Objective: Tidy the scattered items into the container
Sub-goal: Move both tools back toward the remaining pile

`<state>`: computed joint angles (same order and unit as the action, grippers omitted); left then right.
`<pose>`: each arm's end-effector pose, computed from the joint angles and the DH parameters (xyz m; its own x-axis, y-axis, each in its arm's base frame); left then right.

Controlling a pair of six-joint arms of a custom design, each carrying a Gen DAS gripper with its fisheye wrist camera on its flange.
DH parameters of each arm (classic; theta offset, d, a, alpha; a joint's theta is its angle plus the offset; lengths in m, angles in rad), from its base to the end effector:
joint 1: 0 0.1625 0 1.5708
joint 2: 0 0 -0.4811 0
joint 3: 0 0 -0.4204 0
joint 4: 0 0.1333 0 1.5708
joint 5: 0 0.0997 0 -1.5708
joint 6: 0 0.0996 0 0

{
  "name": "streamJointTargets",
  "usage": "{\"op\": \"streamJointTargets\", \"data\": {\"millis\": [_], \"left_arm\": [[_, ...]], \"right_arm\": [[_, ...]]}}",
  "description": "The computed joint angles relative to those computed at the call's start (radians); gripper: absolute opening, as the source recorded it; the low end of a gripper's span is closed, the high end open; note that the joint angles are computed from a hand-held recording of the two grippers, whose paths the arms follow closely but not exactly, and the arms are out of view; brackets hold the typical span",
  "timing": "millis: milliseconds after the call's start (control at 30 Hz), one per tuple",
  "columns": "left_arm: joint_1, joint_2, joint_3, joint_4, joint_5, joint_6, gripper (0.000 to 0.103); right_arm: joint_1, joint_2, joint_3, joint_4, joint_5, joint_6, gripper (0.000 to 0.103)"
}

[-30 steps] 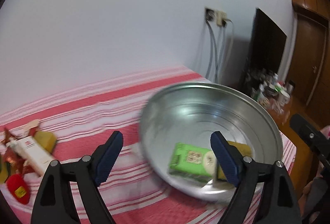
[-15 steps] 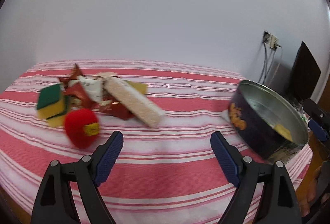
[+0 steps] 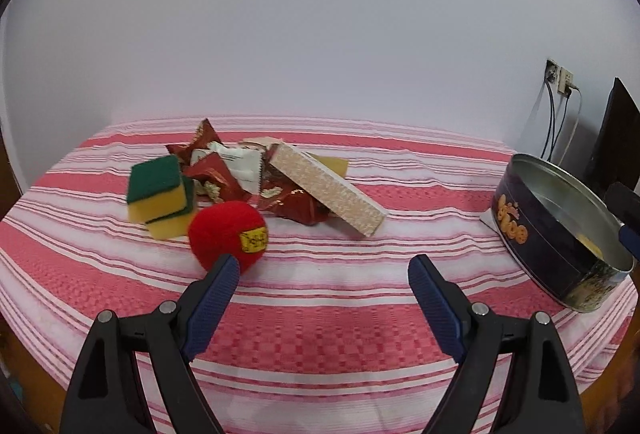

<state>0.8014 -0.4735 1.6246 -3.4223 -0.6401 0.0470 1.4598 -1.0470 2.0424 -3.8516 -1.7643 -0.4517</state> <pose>-0.3436 -0.6612 0.0167 -0.7628 0.0700 -0.6428 0.5684 0.5465 -0.6150 0.0480 -0.6003 0.2945 -0.8727 0.1407 0.4675 -0.3887 0.3792 -0.8397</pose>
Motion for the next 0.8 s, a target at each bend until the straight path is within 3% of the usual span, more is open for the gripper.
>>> {"op": "streamJointTargets", "data": {"millis": [800], "left_arm": [[0.023,-0.045,0.055,-0.029,0.005,-0.037,0.088]], "right_arm": [[0.060,0.062,-0.006,0.005,-0.030,-0.077,0.103]]}}
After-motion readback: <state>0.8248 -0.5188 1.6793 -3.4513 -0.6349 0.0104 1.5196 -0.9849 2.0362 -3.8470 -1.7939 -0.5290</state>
